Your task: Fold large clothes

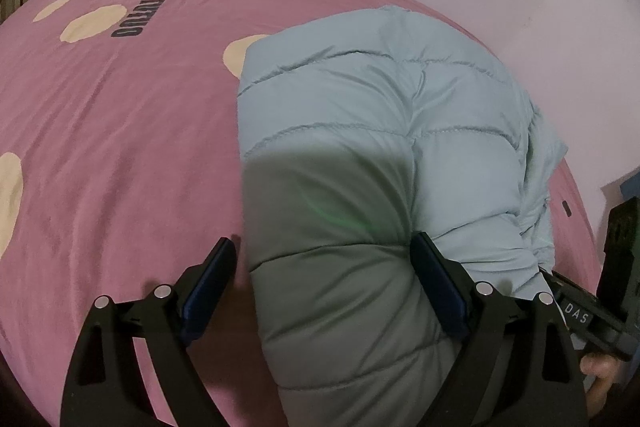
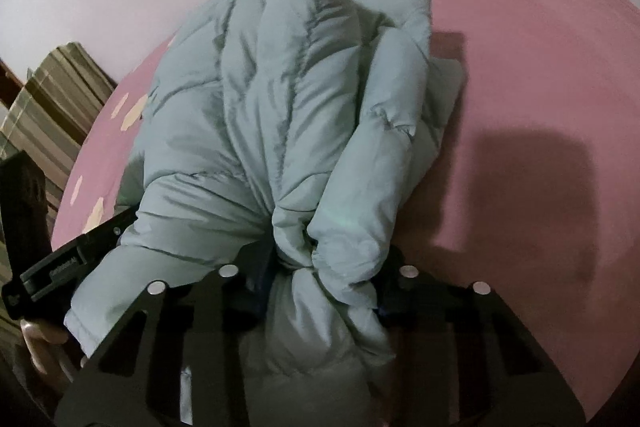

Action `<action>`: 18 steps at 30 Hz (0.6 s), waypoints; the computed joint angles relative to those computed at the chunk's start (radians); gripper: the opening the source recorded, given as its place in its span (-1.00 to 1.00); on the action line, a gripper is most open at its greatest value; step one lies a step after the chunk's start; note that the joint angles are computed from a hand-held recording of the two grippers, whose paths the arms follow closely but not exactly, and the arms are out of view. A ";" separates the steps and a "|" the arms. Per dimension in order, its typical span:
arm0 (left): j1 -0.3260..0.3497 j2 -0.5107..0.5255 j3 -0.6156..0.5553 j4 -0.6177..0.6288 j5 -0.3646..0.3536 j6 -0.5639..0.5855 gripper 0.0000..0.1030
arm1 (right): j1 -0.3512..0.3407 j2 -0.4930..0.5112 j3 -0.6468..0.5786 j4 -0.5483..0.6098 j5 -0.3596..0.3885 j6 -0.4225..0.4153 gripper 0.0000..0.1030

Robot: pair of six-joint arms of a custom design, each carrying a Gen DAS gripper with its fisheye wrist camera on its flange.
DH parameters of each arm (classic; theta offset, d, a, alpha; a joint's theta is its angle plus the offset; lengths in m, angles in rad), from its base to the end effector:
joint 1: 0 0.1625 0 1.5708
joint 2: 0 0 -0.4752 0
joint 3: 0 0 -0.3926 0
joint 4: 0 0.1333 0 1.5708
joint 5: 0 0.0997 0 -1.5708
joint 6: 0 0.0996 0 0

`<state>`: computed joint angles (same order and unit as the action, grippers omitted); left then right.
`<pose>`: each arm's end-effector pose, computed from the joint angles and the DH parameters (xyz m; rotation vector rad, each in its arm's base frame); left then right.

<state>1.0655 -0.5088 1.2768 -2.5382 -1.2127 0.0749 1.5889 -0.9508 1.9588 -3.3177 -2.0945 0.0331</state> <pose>-0.2467 -0.7934 0.0496 0.7549 2.7067 -0.3831 0.0947 -0.6158 0.2206 -0.2754 -2.4730 0.9751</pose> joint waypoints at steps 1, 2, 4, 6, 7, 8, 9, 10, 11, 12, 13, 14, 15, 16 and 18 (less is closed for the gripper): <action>0.000 -0.002 0.004 -0.005 0.004 -0.003 0.71 | 0.003 0.003 -0.002 -0.003 0.000 -0.006 -0.38; -0.002 -0.006 0.012 -0.013 0.011 -0.009 0.70 | 0.006 0.007 -0.008 -0.002 0.001 -0.011 -0.41; -0.003 -0.011 0.018 -0.026 0.029 -0.015 0.70 | 0.015 0.022 -0.029 0.008 0.001 -0.027 -0.44; -0.002 -0.019 0.026 -0.039 0.047 -0.014 0.70 | 0.022 0.033 -0.050 0.029 0.005 -0.037 -0.45; 0.000 -0.020 0.025 -0.042 0.052 -0.013 0.70 | 0.024 0.039 -0.062 0.039 0.009 -0.040 -0.45; 0.002 -0.023 0.026 -0.047 0.061 -0.013 0.70 | 0.027 0.047 -0.077 0.051 0.014 -0.044 -0.45; 0.005 -0.026 0.024 -0.049 0.068 -0.014 0.70 | 0.028 0.054 -0.090 0.060 0.017 -0.048 -0.45; 0.008 -0.028 0.022 -0.052 0.078 -0.016 0.70 | 0.031 0.062 -0.104 0.070 0.020 -0.051 -0.45; 0.012 -0.030 0.019 -0.053 0.084 -0.015 0.70 | 0.035 0.074 -0.123 0.083 0.023 -0.056 -0.46; 0.015 -0.032 0.017 -0.054 0.089 -0.016 0.70 | 0.037 0.080 -0.136 0.094 0.026 -0.060 -0.45; 0.020 -0.034 0.012 -0.055 0.099 -0.019 0.70 | 0.041 0.091 -0.153 0.105 0.028 -0.064 -0.46; 0.023 -0.034 0.007 -0.054 0.105 -0.019 0.70 | 0.043 0.099 -0.167 0.114 0.030 -0.066 -0.46; 0.026 -0.035 0.002 -0.053 0.115 -0.019 0.70 | 0.045 0.106 -0.177 0.121 0.031 -0.068 -0.46; 0.027 -0.035 -0.001 -0.054 0.121 -0.018 0.70 | 0.047 0.113 -0.189 0.130 0.032 -0.070 -0.46; 0.030 -0.034 -0.011 -0.060 0.147 -0.004 0.70 | 0.054 0.132 -0.219 0.150 0.033 -0.075 -0.46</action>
